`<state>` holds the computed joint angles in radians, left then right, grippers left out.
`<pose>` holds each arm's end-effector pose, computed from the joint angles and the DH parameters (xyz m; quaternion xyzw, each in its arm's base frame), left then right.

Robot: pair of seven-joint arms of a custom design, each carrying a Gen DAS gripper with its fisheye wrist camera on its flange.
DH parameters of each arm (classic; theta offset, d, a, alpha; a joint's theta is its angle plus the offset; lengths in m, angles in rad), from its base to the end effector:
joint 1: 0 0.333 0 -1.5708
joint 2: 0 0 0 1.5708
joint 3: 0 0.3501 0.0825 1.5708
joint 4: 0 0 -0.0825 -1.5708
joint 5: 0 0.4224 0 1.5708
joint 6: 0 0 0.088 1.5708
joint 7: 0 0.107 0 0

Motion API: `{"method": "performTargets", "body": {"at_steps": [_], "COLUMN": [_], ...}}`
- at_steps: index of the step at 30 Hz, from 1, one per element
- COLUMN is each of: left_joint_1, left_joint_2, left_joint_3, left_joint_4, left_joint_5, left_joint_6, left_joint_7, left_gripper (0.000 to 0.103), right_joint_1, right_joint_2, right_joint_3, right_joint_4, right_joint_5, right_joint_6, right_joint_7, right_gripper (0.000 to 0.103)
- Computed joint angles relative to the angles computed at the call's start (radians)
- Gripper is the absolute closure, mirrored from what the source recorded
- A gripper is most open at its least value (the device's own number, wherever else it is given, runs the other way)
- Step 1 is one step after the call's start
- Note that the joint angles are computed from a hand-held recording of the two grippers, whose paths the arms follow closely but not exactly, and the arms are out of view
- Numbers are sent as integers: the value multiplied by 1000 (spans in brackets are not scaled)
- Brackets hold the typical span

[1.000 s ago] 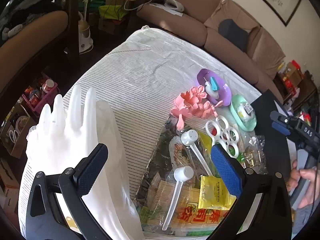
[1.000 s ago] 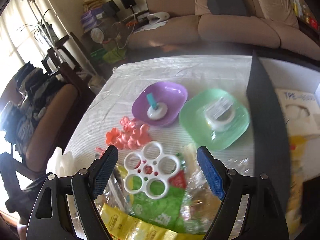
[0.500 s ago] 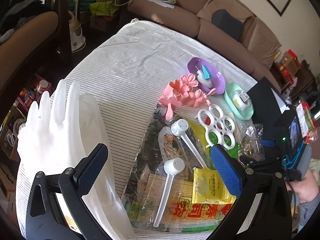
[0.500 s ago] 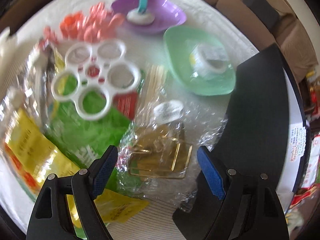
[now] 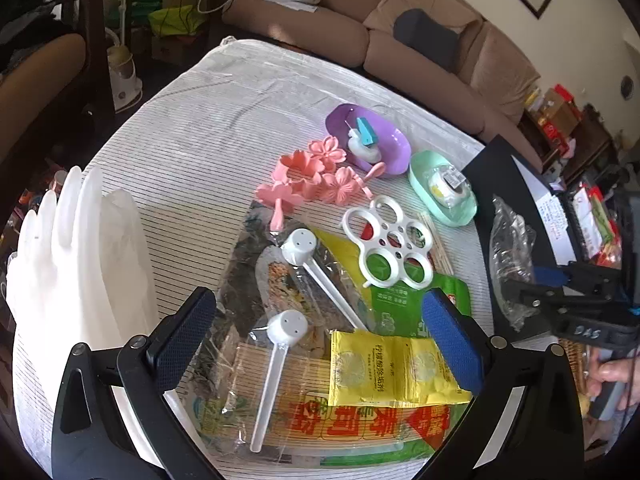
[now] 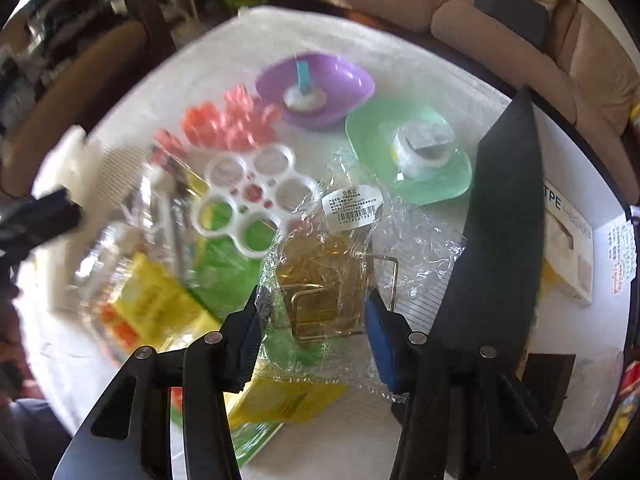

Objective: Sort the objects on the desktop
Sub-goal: 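Grasp the clear bag with the gold metal part using the right gripper, then carry the bag into the grey box and open the right gripper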

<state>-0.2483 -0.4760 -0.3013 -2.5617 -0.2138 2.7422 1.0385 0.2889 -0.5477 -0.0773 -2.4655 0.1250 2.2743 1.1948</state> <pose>0.3913 -0.2404 0.5050 -0.7156 0.6226 -0.3074 0.0760 0.4240 0.0908 0.5388 -0.8512 0.4891 -0.0853 0.1703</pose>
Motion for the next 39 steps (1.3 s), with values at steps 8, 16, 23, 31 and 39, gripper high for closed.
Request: {"method": "performTargets", "body": {"at_steps": [8, 16, 23, 31, 39], "left_joint_1": [-14, -7, 8, 14, 13], "left_joint_2": [36, 51, 72, 81, 99], "left_joint_3": [-27, -40, -44, -46, -46], "left_joint_4": [34, 46, 60, 62, 74], "left_joint_5": [27, 71, 112, 131, 153], "left_joint_6": [-1, -20, -35, -48, -49], "left_joint_7": [-7, -28, -51, -61, -84], "left_gripper": [0, 0, 0, 0, 0], "right_joint_1": [-62, -267, -319, -267, -283], "right_joint_2": [-32, 199, 377, 343, 380], "right_joint_3": [-78, -75, -58, 8, 38], "right_joint_4": [148, 271, 393, 340, 366], "right_joint_5": [94, -137, -214, -485, -770], "right_joint_6": [-74, -8, -87, -154, -169], "right_joint_7": [0, 139, 82, -401, -307], "right_gripper": [54, 54, 54, 54, 21]}}
